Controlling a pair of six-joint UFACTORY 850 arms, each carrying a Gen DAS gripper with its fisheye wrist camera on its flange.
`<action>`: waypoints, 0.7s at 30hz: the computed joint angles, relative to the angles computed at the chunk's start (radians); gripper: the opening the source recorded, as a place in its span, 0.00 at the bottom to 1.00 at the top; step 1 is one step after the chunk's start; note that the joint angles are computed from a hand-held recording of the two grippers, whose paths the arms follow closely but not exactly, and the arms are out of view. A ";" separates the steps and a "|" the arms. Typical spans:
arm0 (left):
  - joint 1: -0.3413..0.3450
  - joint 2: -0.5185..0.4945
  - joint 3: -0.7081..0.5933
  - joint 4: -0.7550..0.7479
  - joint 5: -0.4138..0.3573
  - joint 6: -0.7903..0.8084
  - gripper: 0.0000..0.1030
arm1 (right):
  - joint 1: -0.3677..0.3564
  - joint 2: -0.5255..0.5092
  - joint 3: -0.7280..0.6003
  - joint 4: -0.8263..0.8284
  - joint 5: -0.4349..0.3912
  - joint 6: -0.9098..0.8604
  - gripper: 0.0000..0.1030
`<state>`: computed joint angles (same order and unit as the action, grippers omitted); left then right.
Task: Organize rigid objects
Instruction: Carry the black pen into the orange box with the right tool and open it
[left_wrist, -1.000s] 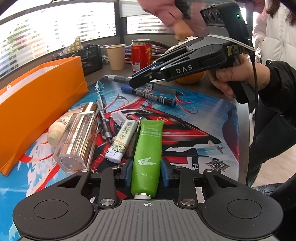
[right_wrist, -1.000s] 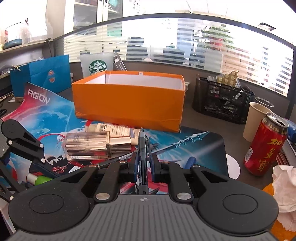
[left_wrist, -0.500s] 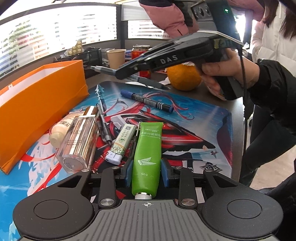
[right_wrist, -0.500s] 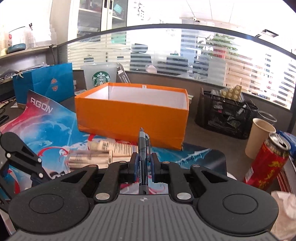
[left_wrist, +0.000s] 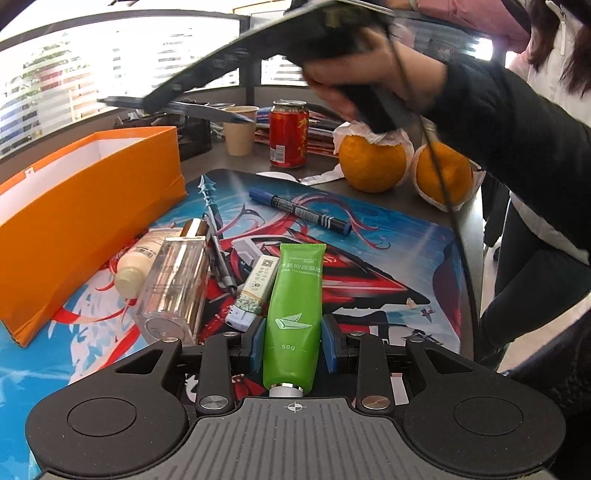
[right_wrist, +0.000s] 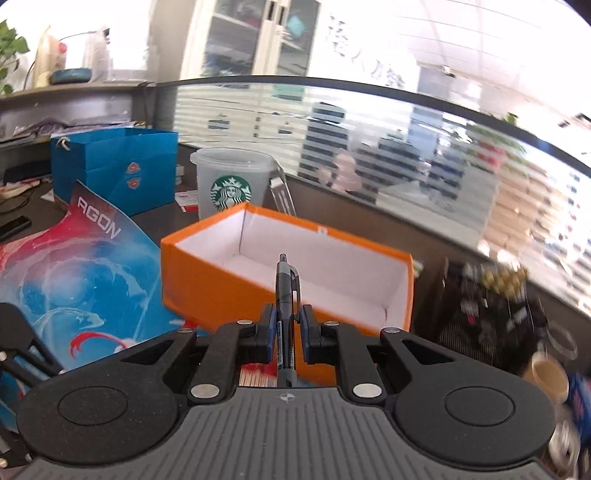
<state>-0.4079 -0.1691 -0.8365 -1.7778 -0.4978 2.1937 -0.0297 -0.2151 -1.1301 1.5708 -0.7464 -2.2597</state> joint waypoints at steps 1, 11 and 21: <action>0.003 0.001 -0.001 0.005 -0.004 -0.007 0.29 | 0.011 -0.017 -0.032 -0.028 0.005 0.018 0.12; 0.032 0.010 -0.010 0.047 -0.012 -0.065 0.29 | 0.121 -0.229 -0.368 -0.362 0.023 0.241 0.12; 0.067 0.016 -0.008 0.060 -0.026 -0.103 0.29 | 0.216 -0.486 -0.727 -0.712 -0.036 0.549 0.12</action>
